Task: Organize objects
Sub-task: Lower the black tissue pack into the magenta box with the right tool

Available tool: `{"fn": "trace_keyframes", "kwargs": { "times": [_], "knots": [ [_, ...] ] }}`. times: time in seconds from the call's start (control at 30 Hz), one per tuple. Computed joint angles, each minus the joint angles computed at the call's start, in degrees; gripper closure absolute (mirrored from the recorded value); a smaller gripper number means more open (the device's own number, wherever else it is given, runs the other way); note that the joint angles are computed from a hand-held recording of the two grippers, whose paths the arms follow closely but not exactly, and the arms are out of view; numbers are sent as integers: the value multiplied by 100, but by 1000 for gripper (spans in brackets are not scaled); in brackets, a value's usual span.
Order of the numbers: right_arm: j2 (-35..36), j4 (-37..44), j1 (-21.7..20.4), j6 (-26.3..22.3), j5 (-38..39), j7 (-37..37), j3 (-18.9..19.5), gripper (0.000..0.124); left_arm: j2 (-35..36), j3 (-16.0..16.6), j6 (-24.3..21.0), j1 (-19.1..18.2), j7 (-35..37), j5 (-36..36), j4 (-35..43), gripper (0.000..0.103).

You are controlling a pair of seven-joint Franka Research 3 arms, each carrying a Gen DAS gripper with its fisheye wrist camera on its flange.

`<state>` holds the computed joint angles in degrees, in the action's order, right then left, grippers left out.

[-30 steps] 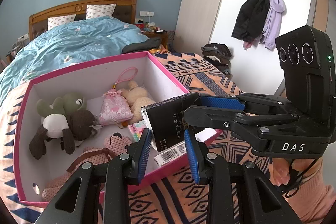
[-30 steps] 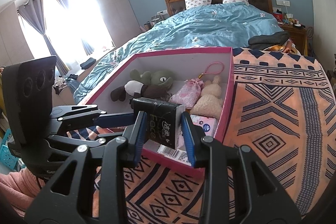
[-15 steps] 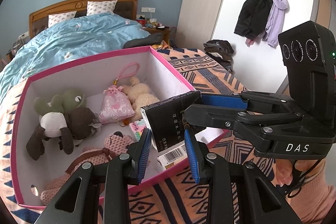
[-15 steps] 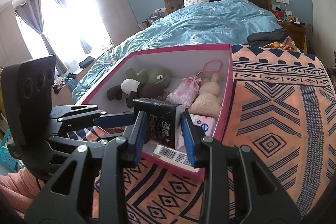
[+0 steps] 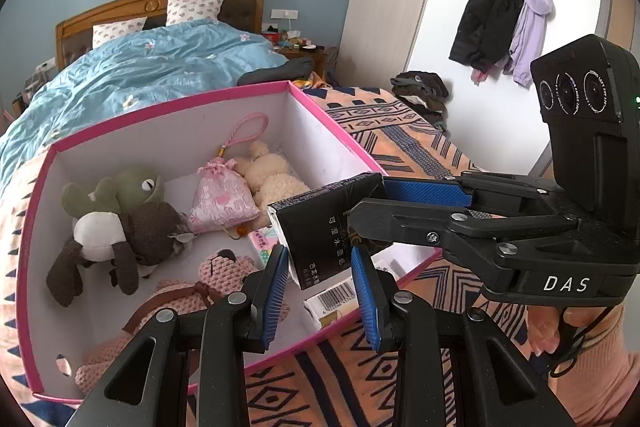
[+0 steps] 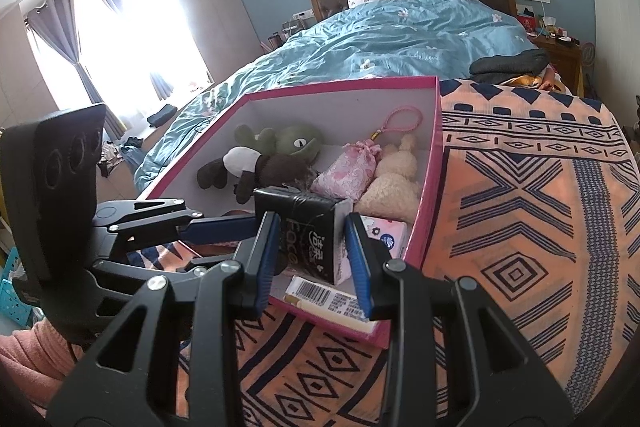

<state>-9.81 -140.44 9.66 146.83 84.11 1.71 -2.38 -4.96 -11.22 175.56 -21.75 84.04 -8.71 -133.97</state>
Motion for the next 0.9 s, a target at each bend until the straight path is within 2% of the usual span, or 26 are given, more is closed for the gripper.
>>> {"fn": "trace_keyframes", "kwargs": {
  "times": [0.9],
  "knots": [
    [378, 268, 47, 292, -371, 353, 144, 87, 286, -178, -365, 315, -294, 291, 285, 71]
  ]
}}
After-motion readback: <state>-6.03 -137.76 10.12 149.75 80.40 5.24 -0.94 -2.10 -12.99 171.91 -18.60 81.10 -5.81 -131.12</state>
